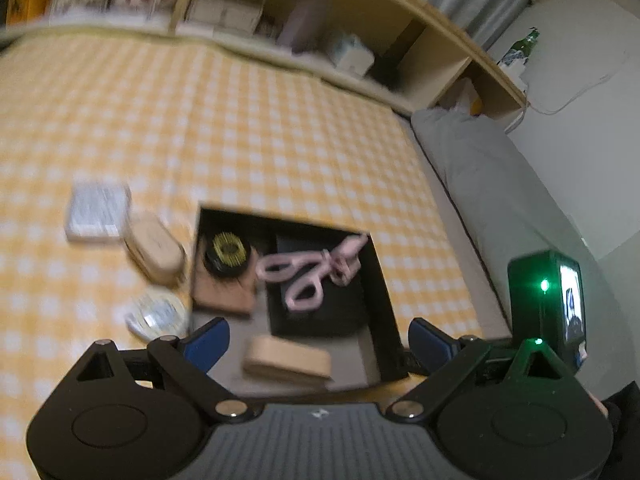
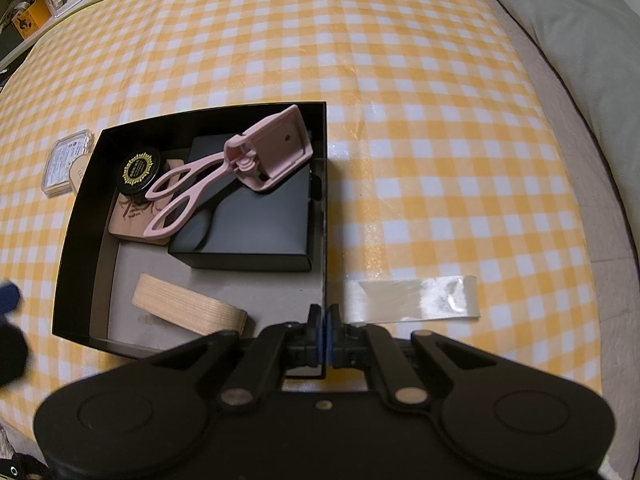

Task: Organize rigid objects
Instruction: 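Move the left tool to the clear plastic square case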

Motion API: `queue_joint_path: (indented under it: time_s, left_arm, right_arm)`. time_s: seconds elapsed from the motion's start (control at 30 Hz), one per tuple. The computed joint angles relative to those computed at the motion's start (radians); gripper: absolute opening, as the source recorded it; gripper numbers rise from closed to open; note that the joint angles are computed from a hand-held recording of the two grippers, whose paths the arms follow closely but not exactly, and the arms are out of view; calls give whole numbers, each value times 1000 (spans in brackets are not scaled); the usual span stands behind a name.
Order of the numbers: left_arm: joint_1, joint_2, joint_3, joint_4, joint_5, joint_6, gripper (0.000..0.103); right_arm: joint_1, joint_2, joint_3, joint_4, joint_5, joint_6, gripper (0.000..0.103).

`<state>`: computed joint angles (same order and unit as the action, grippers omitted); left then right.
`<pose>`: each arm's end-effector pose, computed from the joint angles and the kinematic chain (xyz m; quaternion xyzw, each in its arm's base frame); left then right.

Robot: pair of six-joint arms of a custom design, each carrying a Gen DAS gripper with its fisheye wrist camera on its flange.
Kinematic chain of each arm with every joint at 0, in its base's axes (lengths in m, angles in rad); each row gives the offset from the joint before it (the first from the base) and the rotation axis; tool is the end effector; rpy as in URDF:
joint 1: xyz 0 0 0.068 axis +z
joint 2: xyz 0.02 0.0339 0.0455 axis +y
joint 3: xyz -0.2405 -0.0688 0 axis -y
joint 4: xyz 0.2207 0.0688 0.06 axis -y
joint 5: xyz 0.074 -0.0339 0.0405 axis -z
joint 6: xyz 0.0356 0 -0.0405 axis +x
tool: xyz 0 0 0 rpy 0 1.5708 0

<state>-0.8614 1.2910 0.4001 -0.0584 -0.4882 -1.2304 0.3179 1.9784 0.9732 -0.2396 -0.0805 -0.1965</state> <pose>0.1432 -0.1412 0.1250 -0.2421 0.8946 -0.1415 0.3478 0.3024 0.1025 0.0764 -0.2571 0.9519 0.0495 0.1594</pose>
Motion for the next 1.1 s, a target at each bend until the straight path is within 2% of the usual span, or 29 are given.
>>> queue_joint_path:
  time_s: [0.17,0.3,0.43,0.6,0.73,0.9,1.03,1.1]
  left_arm:
    - [1,-78,29,-147,-127,46,96]
    - [4,-94,70,-276,-263,94,96]
    - [57,-135,63,-332,-320,162,100]
    - [172,-176,-4,-323,-369,184,103]
    - [304,-185,-73,-244,-341,267,103]
    - [498,-176,-180,-45,-205,469,103]
    - [624,-48,-226,111,-121,511,103]
    - [691,64,-226,209,-73,537,103]
  right_arm:
    - [-1,0,1,-2,0,-1,3]
    - [-1,0,1,-2,0,-2,3]
    - [0,0,1,-2,1,-1,3]
    - [-4,2,6,-5,0,-7,3]
    - [2,-2,-2,0,2,-1,3]
    - [1,-2,0,-2,3,-3,3]
    - [4,-2,-2,0,4,-1,3]
    - [3,-2,-1,0,4,-2,3]
